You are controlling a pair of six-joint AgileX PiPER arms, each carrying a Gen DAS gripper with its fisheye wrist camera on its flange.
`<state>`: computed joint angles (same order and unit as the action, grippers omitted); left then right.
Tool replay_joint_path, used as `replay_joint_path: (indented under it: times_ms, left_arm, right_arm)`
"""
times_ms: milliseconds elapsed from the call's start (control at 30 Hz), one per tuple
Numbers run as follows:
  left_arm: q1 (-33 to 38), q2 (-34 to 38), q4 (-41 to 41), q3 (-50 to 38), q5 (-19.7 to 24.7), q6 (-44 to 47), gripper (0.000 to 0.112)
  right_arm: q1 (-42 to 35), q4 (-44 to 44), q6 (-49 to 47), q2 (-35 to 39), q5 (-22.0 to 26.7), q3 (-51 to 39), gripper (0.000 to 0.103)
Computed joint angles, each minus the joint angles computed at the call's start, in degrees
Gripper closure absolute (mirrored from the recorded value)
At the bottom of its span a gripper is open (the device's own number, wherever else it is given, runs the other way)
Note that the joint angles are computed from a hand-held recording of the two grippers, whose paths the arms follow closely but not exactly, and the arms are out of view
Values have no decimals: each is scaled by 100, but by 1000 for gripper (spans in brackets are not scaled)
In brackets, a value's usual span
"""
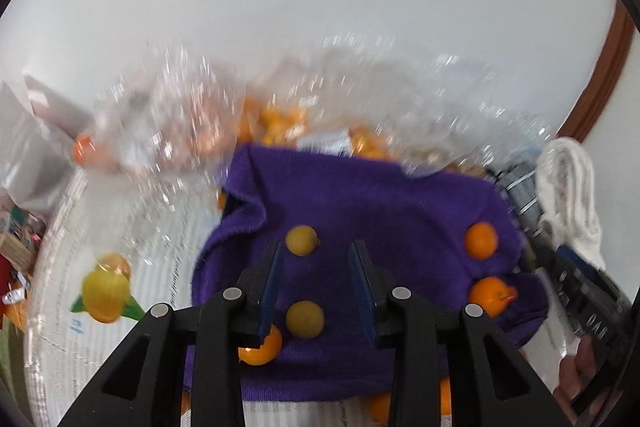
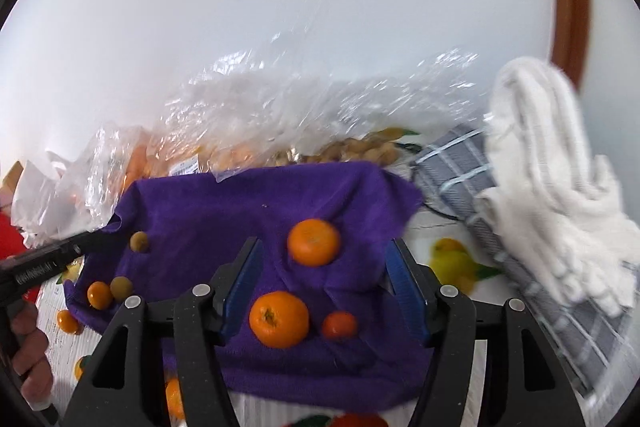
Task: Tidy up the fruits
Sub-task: 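Open the right gripper onto the towel while the left gripper releases the yellow fruit there, then withdraw both tools from the towel toward the loose fruits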
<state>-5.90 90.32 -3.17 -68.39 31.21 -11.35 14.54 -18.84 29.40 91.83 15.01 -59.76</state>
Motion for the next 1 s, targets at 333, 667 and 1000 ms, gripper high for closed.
replay_joint_path:
  times_ms: [333, 667, 1000]
  left_arm:
    - [98, -1653, -111, 1084, 110, 628, 80]
    - [1115, -2718, -1024, 3291, -630, 1682, 80]
    - [974, -2686, 313, 3470, -993, 170, 71]
  right_arm:
    - [414, 675, -880, -1323, 728, 780, 40]
    - [1358, -1296, 1445, -1771, 431, 1855, 48]
    - [1505, -805, 1006, -1489, 72, 1972, 48]
